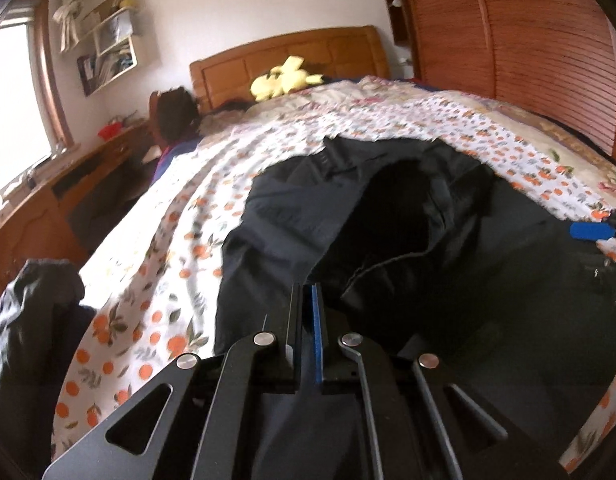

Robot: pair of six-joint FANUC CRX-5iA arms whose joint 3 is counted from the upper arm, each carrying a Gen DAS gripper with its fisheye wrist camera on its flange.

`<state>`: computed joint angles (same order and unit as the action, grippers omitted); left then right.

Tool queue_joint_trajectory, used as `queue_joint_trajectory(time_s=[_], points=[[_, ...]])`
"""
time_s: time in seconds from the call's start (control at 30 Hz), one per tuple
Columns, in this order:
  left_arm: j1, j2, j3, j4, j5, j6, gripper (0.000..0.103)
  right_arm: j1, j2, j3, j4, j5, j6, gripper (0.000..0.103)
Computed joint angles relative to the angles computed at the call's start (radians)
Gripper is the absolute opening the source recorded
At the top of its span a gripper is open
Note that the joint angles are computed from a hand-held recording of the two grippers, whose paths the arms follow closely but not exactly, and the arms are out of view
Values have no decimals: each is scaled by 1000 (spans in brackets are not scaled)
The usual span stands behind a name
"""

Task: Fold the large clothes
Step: 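Fold the held coat side inward over the body with the left tool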

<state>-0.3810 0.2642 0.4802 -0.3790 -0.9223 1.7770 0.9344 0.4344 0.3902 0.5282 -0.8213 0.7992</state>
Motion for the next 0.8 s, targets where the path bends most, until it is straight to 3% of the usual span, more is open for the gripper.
queue_joint_trajectory(time_s=[0.23,0.4,0.6,0.8], points=[[63,-88,-147,68,43,-20,7,7,25,35,3,-19,28,54],[74,-132,-200,86,66,-15,23,4,9,15,9,-16,16,54],[79,-165,-241,131,90,-26,50,-1,-3,-2,19,-14,-1,54],[68,-171,-264,148,105,-14,54,-1,-8,-9,18,-10,1,54]])
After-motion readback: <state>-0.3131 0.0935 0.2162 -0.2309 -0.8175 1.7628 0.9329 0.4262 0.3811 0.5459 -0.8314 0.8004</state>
